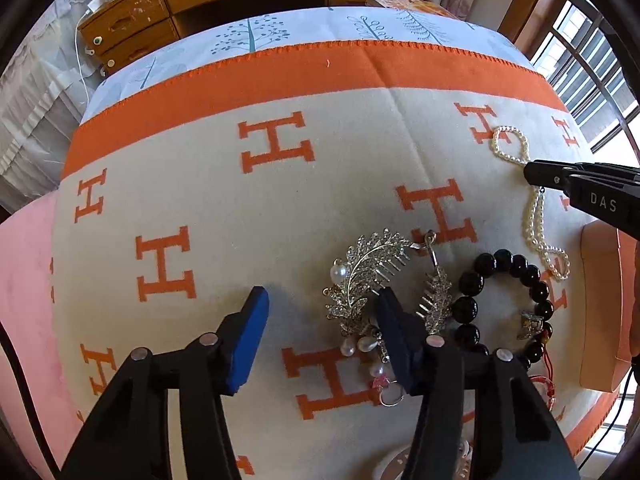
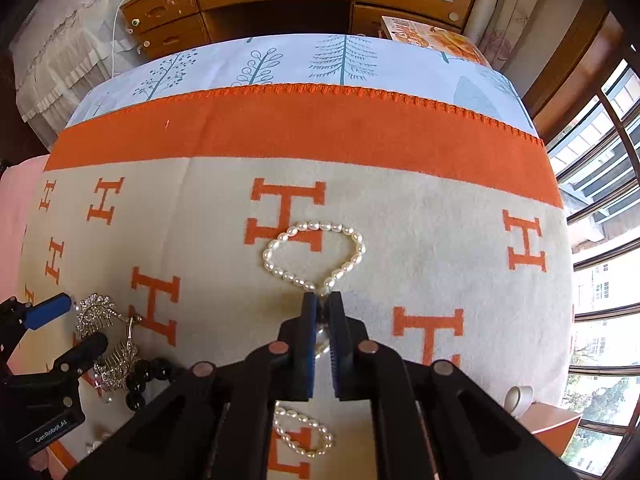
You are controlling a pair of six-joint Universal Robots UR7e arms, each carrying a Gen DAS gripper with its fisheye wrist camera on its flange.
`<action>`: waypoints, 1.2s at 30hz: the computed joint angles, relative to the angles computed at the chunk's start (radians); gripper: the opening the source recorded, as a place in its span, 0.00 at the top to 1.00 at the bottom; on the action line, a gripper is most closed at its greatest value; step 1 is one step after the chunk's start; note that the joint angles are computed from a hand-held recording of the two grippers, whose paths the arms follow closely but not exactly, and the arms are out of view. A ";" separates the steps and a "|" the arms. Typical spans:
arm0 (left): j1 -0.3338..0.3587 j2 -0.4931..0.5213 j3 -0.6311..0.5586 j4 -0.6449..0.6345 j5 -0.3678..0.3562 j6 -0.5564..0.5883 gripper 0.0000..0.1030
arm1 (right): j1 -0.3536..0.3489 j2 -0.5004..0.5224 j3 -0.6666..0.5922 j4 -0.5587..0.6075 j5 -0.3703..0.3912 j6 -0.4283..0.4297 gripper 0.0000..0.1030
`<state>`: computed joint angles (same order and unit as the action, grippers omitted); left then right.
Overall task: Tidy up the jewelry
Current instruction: 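Grasp the silver leaf hair comb with the left tool while the right tool grasps the pearl necklace, then carry the comb and necklace into the pink box while both tools open to release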
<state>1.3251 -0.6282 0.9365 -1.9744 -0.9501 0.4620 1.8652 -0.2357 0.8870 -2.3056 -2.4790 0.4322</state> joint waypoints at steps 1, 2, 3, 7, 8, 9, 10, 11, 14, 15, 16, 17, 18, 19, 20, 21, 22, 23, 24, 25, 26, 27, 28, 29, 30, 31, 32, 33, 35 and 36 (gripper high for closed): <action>-0.001 -0.004 0.006 -0.005 -0.005 0.004 0.67 | 0.000 0.000 0.004 -0.012 0.004 -0.003 0.95; -0.003 -0.008 0.015 -0.013 -0.005 0.007 0.77 | -0.001 -0.002 0.010 -0.024 0.012 -0.006 0.95; -0.007 -0.014 0.028 -0.013 0.002 0.002 0.78 | -0.002 -0.006 0.019 -0.038 0.022 -0.010 0.95; -0.018 -0.044 0.093 -0.073 0.020 0.007 0.78 | 0.002 -0.041 0.088 -0.129 0.065 -0.027 0.95; -0.021 -0.054 0.102 -0.079 0.014 0.003 0.78 | 0.006 -0.050 0.105 -0.157 0.072 -0.035 0.95; -0.024 -0.068 0.118 -0.091 0.008 0.001 0.78 | 0.011 -0.061 0.123 -0.182 0.076 -0.042 0.95; -0.029 -0.084 0.136 -0.110 0.002 0.000 0.78 | 0.016 -0.075 0.148 -0.218 0.082 -0.051 0.95; -0.036 -0.101 0.156 -0.127 -0.006 -0.001 0.78 | 0.022 -0.088 0.170 -0.251 0.089 -0.061 0.95; -0.058 -0.146 0.196 -0.157 -0.030 0.005 0.78 | 0.045 -0.136 0.247 -0.360 0.104 -0.092 0.95; -0.068 -0.166 0.218 -0.170 -0.038 0.010 0.78 | 0.053 -0.153 0.275 -0.401 0.112 -0.103 0.95; -0.079 -0.185 0.240 -0.185 -0.044 0.017 0.78 | 0.061 -0.169 0.299 -0.437 0.118 -0.114 0.95; -0.090 -0.204 0.262 -0.199 -0.050 0.025 0.78 | 0.071 -0.188 0.330 -0.480 0.122 -0.127 0.95; -0.100 -0.214 0.266 -0.203 -0.057 0.035 0.78 | 0.080 -0.203 0.355 -0.517 0.125 -0.136 0.95; -0.112 -0.232 0.287 -0.214 -0.065 0.041 0.78 | 0.091 -0.223 0.387 -0.559 0.126 -0.148 0.95; -0.125 -0.248 0.307 -0.224 -0.071 0.044 0.78 | 0.101 -0.242 0.417 -0.600 0.124 -0.158 0.95; -0.138 -0.265 0.330 -0.238 -0.079 0.048 0.78 | 0.111 -0.258 0.445 -0.634 0.120 -0.166 0.95; -0.152 -0.281 0.351 -0.249 -0.091 0.051 0.78 | 0.121 -0.277 0.476 -0.670 0.117 -0.173 0.95; -0.166 -0.297 0.371 -0.259 -0.105 0.052 0.78 | 0.130 -0.292 0.499 -0.700 0.112 -0.181 0.95; -0.177 -0.312 0.391 -0.266 -0.117 0.050 0.78 | 0.141 -0.307 0.524 -0.732 0.104 -0.189 0.95; -0.190 -0.325 0.409 -0.270 -0.130 0.048 0.78 | 0.150 -0.323 0.550 -0.764 0.096 -0.195 0.95; -0.202 -0.336 0.427 -0.276 -0.144 0.047 0.78 | 0.160 -0.338 0.577 -0.796 0.086 -0.202 0.95; -0.216 -0.348 0.448 -0.286 -0.159 0.048 0.78 | 0.170 -0.349 0.599 -0.828 0.071 -0.208 0.95; -0.227 -0.355 0.467 -0.299 -0.170 0.052 0.78 | 0.179 -0.362 0.621 -0.861 0.059 -0.217 0.95; -0.239 -0.362 0.484 -0.307 -0.183 0.054 0.78 | 0.188 -0.375 0.644 -0.893 0.051 -0.224 0.95; -0.250 -0.367 0.502 -0.311 -0.198 0.053 0.78 | 0.195 -0.386 0.665 -0.920 0.045 -0.227 0.95; -0.261 -0.371 0.515 -0.309 -0.211 0.049 0.78 | 0.202 -0.397 0.687 -0.952 0.035 -0.235 0.95; -0.270 -0.373 0.531 -0.310 -0.223 0.046 0.78 | 0.210 -0.408 0.709 -0.986 0.026 -0.245 0.95; -0.278 -0.372 0.543 -0.311 -0.233 0.045 0.78 | 0.216 -0.418 0.728 -1.011 0.021 -0.250 0.95; -0.292 -0.365 0.569 -0.317 -0.248 0.042 0.78 | 0.232 -0.431 0.761 -1.055 0.011 -0.262 0.95; -0.297 -0.361 0.584 -0.326 -0.251 0.041 0.78 | 0.239 -0.436 0.773 -1.074 0.001 -0.275 0.95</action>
<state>1.0281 -0.9887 1.5207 -2.3003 -1.2013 0.5030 2.1043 -0.6720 1.6604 -3.3799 -2.4777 0.1570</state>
